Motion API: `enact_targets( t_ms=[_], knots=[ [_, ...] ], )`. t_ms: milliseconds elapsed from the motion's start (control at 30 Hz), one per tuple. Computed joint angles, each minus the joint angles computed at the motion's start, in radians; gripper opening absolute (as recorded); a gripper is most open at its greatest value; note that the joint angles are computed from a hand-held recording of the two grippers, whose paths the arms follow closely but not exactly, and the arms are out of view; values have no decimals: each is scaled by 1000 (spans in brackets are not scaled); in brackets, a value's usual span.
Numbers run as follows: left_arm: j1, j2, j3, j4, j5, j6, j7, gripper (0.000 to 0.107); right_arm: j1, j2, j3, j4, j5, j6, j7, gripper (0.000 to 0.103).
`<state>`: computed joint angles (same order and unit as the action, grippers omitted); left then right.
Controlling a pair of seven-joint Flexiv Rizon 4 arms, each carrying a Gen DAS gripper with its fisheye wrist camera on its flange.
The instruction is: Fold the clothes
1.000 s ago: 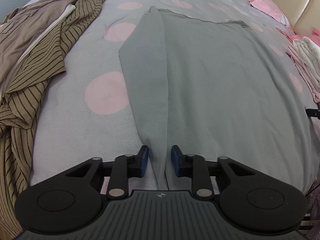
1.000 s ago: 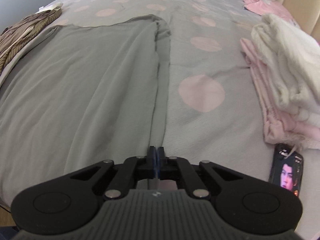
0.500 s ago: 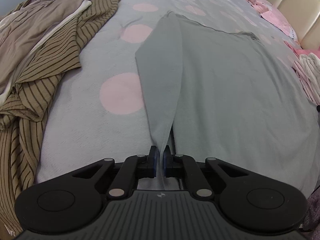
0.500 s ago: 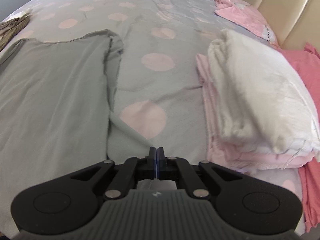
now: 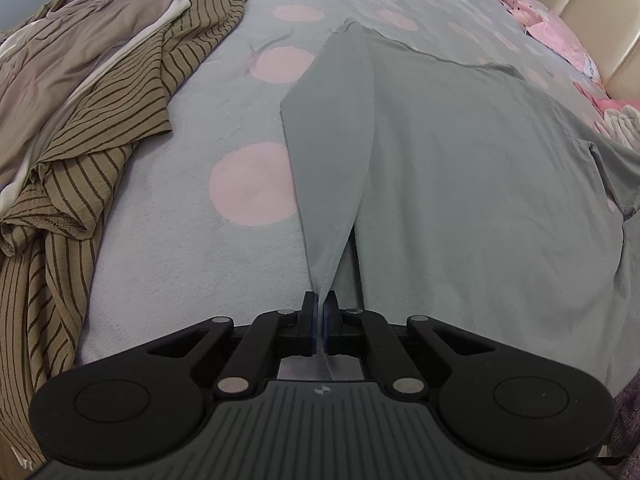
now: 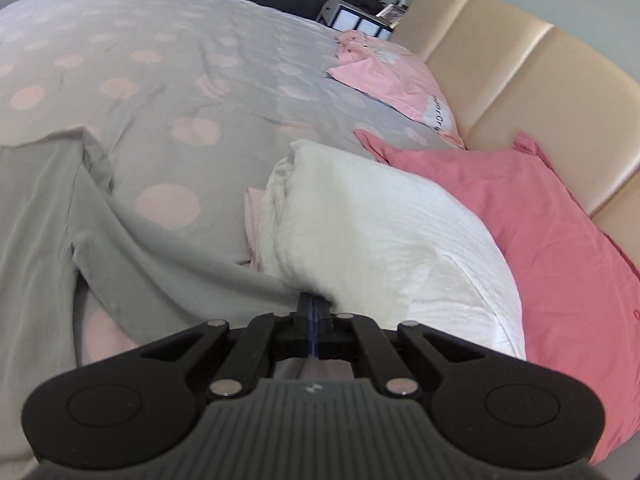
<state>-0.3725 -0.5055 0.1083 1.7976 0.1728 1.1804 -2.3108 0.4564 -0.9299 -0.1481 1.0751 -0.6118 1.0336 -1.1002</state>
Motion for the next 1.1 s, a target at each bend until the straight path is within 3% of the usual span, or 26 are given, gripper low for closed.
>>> enact_targets(
  t_ms=[133, 200, 367, 433, 533, 667, 800, 1100],
  knots=[
    [-11, 13, 15, 13, 14, 33, -28, 0, -13, -14, 57, -28, 49, -16, -41, 9],
    [-15, 25, 27, 24, 20, 62, -57, 0, -11, -11, 67, -24, 68, 1, -50, 37],
    [15, 67, 34, 60, -15, 140, -102, 0, 7, 10, 63, 23, 70, 100, -73, 51],
    [18, 82, 56, 53, -16, 142, -124, 0, 7, 8, 73, 22, 79, 117, -90, 52],
    [3, 106, 118, 7, 51, 69, -167, 0, 5, 5, 91, 17, 101, 119, -115, 53],
    [30, 135, 149, -51, 150, -69, -204, 0, -1, -1, 113, 5, 133, 101, -151, 55],
    [84, 129, 148, -103, 221, -181, -206, 0, -5, -11, 129, -10, 162, 84, -180, 57],
    [185, 58, 90, -143, 220, -231, -242, 2, -5, -28, 127, -47, 197, 42, -179, 59]
  ],
)
